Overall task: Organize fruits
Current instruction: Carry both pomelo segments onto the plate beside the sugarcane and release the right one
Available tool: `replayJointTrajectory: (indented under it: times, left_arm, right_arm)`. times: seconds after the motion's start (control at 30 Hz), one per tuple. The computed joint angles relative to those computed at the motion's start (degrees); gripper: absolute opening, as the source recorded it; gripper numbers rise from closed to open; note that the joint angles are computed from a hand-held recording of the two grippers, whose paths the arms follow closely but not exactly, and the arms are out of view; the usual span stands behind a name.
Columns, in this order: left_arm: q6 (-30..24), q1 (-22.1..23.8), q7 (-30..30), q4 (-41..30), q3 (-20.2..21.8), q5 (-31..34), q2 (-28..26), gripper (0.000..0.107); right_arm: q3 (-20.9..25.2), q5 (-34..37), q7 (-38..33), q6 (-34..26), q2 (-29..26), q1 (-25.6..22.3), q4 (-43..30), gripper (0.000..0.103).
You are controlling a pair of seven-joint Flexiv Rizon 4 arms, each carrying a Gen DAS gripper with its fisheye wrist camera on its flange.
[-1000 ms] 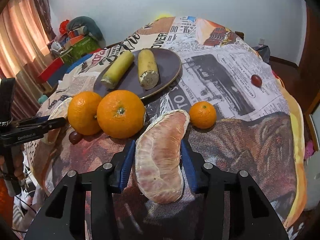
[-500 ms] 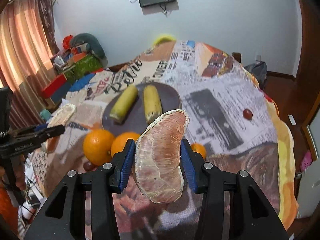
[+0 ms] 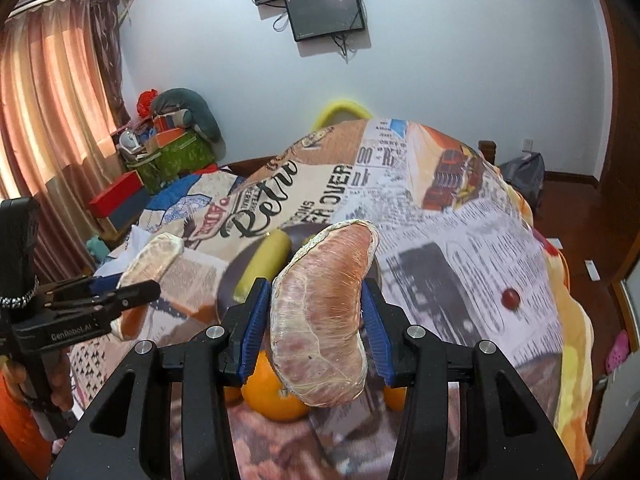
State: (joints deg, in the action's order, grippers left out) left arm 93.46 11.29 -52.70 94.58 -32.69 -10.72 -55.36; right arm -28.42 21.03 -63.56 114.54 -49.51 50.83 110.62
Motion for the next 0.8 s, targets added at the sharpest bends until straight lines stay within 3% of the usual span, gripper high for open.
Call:
replayJointTrajectory:
  times: [0.23,0.8]
  left_arm:
    - [-2.2,-1.7,0.8,-4.4,0.4,-1.2,-2.0,0.048]
    - [-10.9,-9.2,4.5,-17.2,6.5,-8.7,-7.9,0.048]
  right_arm:
    - [2.2,-2.9,-0.1,-0.7,-1.2,-3.6,-4.8,0.043]
    - [11.9,-15.5,2.2,-6.5,-4.3,-15.7,-13.2,0.043]
